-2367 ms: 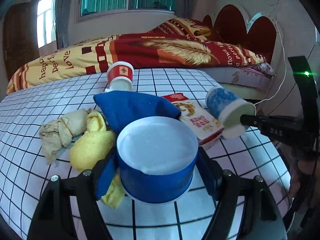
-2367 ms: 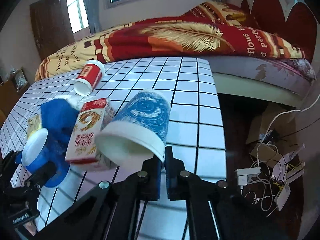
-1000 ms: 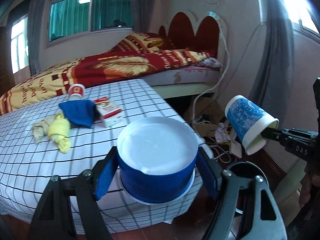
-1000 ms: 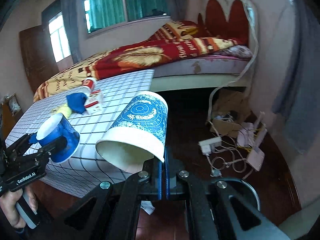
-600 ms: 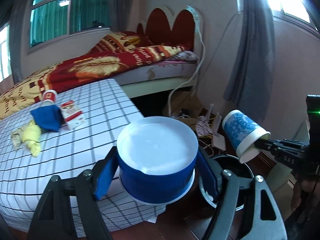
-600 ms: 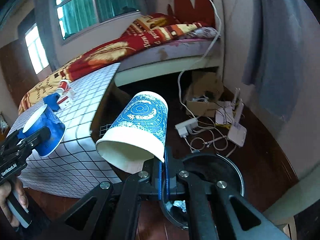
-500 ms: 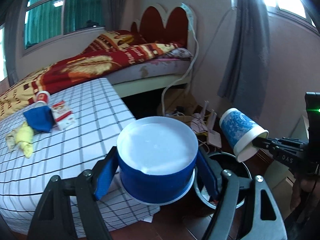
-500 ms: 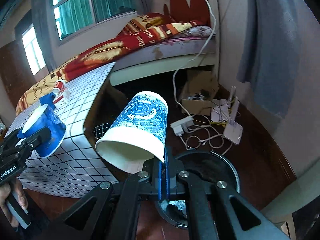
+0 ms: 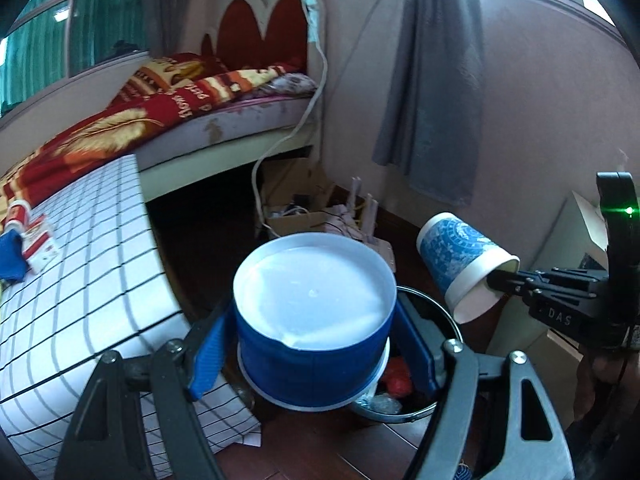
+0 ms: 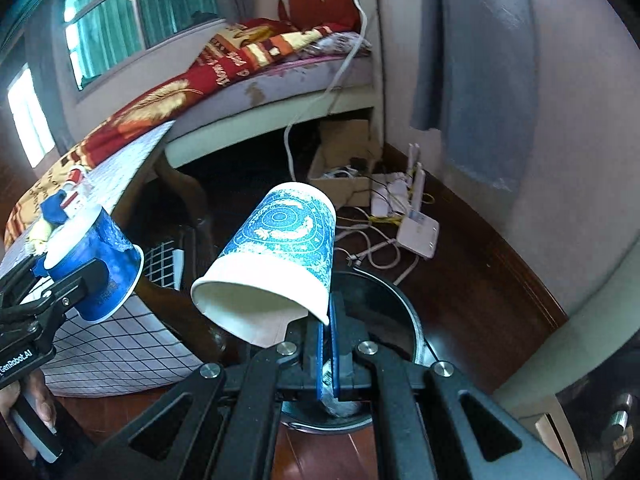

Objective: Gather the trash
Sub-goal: 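Carry both cups over the black bin and open both grippers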

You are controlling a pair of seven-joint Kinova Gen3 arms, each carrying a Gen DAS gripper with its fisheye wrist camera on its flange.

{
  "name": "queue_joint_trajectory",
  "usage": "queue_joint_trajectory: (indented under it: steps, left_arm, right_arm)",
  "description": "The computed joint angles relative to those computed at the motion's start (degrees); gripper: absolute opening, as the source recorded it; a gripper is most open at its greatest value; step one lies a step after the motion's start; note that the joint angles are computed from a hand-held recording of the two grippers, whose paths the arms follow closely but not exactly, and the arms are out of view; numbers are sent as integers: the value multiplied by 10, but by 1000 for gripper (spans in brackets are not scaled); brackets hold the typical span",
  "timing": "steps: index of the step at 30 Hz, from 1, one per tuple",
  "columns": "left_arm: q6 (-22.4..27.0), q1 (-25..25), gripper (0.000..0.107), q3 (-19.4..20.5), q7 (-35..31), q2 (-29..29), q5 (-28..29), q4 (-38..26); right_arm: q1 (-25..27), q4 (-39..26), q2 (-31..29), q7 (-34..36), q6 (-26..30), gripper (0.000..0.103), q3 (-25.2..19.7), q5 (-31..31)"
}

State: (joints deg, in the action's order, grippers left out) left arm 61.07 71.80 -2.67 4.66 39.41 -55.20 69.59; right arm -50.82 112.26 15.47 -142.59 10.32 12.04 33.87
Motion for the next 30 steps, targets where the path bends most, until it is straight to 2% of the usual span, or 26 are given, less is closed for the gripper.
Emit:
queue_joint_trajectory:
  steps: [6,17,30]
  left_arm:
    - [-40,-21,77,7,-27,19,22,-16]
    - [-108,-48,77,-6,-83,50,94,-29]
    - [-160,-77,77,-13,-161,84,182,-55]
  right_arm:
    - [35,9,7,16,3,3,-18,-19]
    - [107,2,43,110,11,3,-70,-105]
    - [151,-25,95,219,32,3,-101,-186]
